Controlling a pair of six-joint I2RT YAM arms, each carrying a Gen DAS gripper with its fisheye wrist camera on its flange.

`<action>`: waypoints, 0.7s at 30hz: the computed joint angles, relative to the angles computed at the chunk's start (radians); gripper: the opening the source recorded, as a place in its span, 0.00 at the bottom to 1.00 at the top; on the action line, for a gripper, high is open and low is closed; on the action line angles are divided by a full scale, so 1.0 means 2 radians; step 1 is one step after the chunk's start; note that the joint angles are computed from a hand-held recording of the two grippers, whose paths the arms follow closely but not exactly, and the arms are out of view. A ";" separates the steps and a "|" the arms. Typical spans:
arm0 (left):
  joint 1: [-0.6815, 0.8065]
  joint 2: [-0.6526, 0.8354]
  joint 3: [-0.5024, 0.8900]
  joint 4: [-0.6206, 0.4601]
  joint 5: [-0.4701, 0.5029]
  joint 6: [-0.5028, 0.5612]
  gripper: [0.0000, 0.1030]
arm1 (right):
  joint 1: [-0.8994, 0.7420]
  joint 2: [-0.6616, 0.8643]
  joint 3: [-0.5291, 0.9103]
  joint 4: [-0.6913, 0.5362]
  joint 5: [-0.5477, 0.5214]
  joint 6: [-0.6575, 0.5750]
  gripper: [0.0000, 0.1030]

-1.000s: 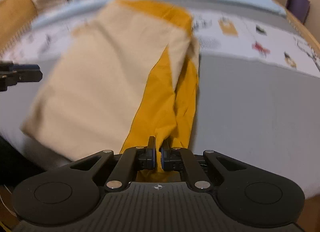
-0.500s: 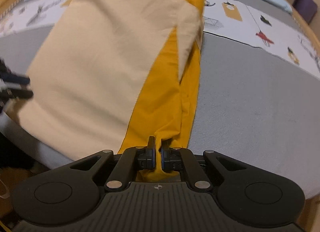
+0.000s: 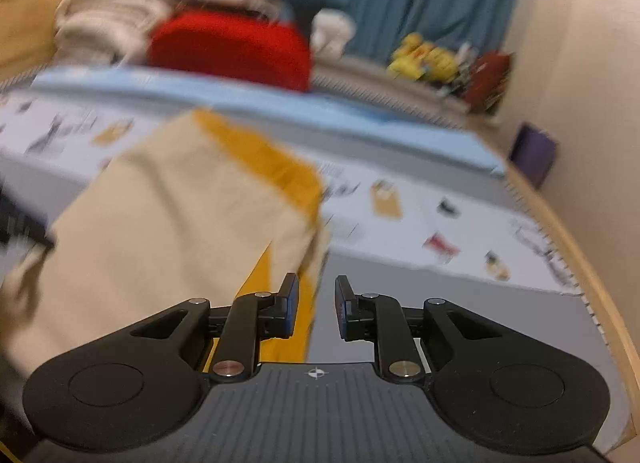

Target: Fold large clothes

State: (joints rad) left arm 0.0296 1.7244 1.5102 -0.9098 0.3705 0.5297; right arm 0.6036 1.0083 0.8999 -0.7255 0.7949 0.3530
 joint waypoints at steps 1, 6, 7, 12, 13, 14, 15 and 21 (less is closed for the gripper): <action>-0.004 -0.001 -0.001 0.004 -0.005 -0.007 0.28 | -0.008 -0.004 -0.005 0.017 0.002 -0.005 0.19; -0.024 0.011 0.000 0.024 -0.021 -0.031 0.33 | -0.065 -0.017 -0.035 0.115 -0.047 -0.010 0.36; -0.025 0.011 0.000 0.025 -0.022 -0.031 0.33 | -0.075 -0.010 -0.035 0.129 -0.057 -0.011 0.37; -0.027 0.023 0.012 0.022 -0.022 -0.033 0.33 | -0.141 0.061 -0.014 0.184 -0.130 0.004 0.41; -0.026 0.024 0.013 0.022 -0.021 -0.035 0.34 | -0.157 0.079 -0.006 0.191 -0.153 0.014 0.43; -0.026 0.026 0.015 0.023 -0.020 -0.037 0.34 | -0.167 0.095 0.001 0.197 -0.169 0.023 0.46; -0.025 0.027 0.017 0.024 -0.017 -0.041 0.34 | -0.180 0.114 0.009 0.205 -0.184 0.033 0.48; -0.015 0.050 0.044 0.046 0.012 -0.086 0.35 | -0.233 0.230 0.060 0.218 -0.264 0.093 0.56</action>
